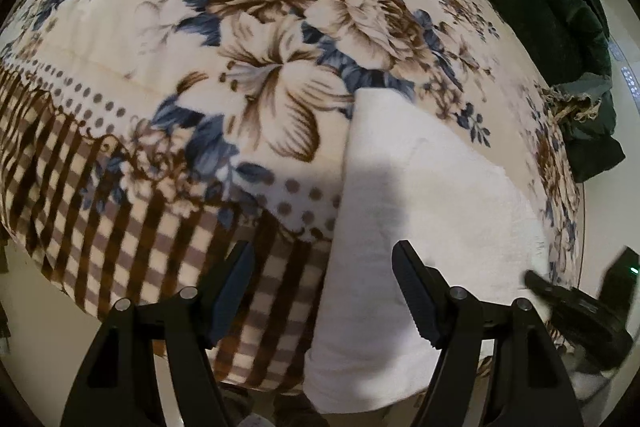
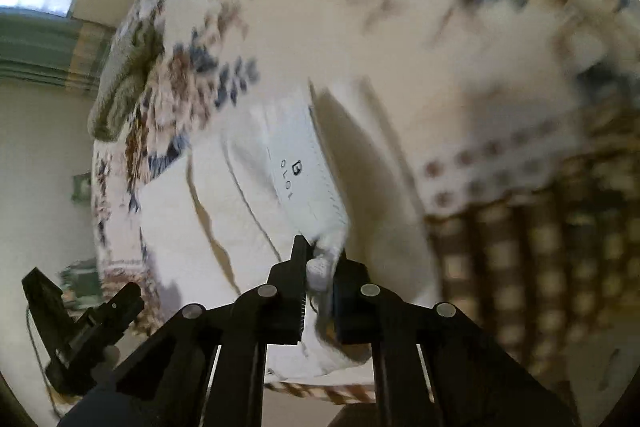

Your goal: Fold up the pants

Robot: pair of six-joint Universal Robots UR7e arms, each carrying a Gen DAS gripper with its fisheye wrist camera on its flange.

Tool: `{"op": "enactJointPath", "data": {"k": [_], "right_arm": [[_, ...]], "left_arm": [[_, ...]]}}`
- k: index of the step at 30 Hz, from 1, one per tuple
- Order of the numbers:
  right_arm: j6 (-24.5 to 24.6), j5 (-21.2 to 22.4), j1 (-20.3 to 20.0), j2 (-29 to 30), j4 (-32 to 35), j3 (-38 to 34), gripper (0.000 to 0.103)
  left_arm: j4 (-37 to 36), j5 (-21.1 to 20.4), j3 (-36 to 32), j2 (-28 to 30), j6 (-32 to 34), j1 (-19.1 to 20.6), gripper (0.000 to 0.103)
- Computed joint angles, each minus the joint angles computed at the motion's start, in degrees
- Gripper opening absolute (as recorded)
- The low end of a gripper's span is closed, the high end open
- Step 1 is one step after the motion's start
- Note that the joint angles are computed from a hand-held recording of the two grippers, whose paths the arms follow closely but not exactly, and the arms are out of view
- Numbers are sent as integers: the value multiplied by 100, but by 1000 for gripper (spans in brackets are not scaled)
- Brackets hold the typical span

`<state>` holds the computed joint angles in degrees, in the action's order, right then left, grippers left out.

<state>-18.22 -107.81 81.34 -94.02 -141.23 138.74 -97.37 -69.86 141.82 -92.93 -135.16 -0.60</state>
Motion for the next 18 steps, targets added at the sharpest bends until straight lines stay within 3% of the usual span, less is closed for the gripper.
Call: {"op": "enactJointPath", "data": {"k": [6,10,14,16,17,18], "right_arm": [[10,-297,-215,-863,412,-264,10],[15,-492,-407,-1354,598,-326,10],[-408,-2,-302,-1925,566,-262,12],[-491,-259,-343,-1504,982,-402,23],[-310,-608,-329,-1126,1192,-492,30],[-106,-859,-420,-800,1483,-604,30]], "left_arm": [[-1132,408,119,364,659,382,69],[-1723,743,60,582,1336,845,69],[-1914,886,-98,737,2037,1171,69],[-1849,918,-183,817,2242,1273,69],[-1856,910,-200,851,2316,1334,69],[-1906,893,-192,879,2379,1397,69]]}}
